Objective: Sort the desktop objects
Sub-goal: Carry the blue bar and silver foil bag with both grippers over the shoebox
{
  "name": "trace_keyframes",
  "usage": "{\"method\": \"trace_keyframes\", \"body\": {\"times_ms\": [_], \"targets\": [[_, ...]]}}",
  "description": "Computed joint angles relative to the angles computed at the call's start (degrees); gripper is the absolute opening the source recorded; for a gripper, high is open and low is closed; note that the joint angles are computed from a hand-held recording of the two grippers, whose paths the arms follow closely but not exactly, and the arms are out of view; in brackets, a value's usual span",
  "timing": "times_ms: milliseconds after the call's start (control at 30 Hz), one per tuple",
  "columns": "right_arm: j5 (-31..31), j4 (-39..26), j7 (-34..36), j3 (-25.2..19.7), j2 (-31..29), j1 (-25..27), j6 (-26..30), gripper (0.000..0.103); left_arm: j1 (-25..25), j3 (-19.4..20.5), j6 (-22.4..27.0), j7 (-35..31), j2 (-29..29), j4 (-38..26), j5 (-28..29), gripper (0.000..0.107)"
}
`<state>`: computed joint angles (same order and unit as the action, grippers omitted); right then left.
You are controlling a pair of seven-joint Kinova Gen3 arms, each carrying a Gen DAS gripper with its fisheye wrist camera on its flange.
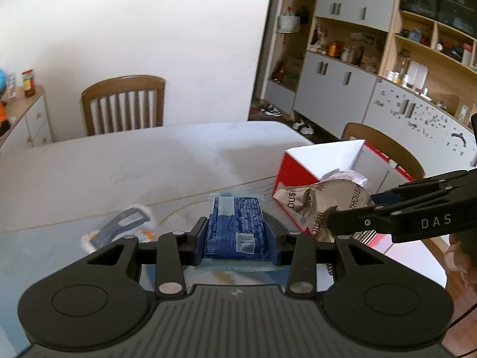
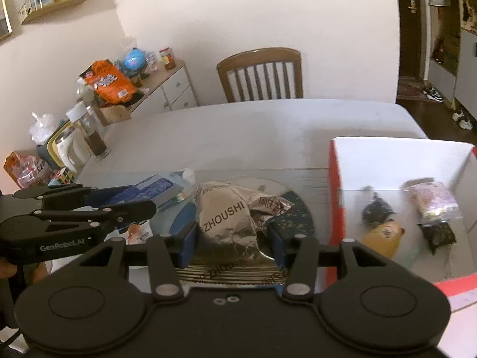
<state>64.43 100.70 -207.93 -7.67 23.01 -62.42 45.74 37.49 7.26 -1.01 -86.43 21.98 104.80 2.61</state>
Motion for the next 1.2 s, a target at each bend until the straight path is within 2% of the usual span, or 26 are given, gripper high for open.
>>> {"method": "trace_keyframes", "body": {"times_ms": [367, 800, 1200], "targets": [[1.7, 6.1, -7.2, -2.8, -4.4, -0.5, 5.9, 0.050, 3.4, 0.6, 2.1, -1.0, 2.6, -6.3, -1.4, 0.039], [2.1, 16.2, -13.4, -7.8, -11.1, 3.5, 8.2, 0.050, 12.9, -4.8, 5.8, 2.1, 8.5, -16.3, -2.9, 0.039], [2.3, 23.6, -14.9, -10.9, -16.6, 8.7, 7.4, 0.050, 18.3, -8.1, 11.6, 7.4, 14.7, -27.0, -6.8, 0.039]]}}
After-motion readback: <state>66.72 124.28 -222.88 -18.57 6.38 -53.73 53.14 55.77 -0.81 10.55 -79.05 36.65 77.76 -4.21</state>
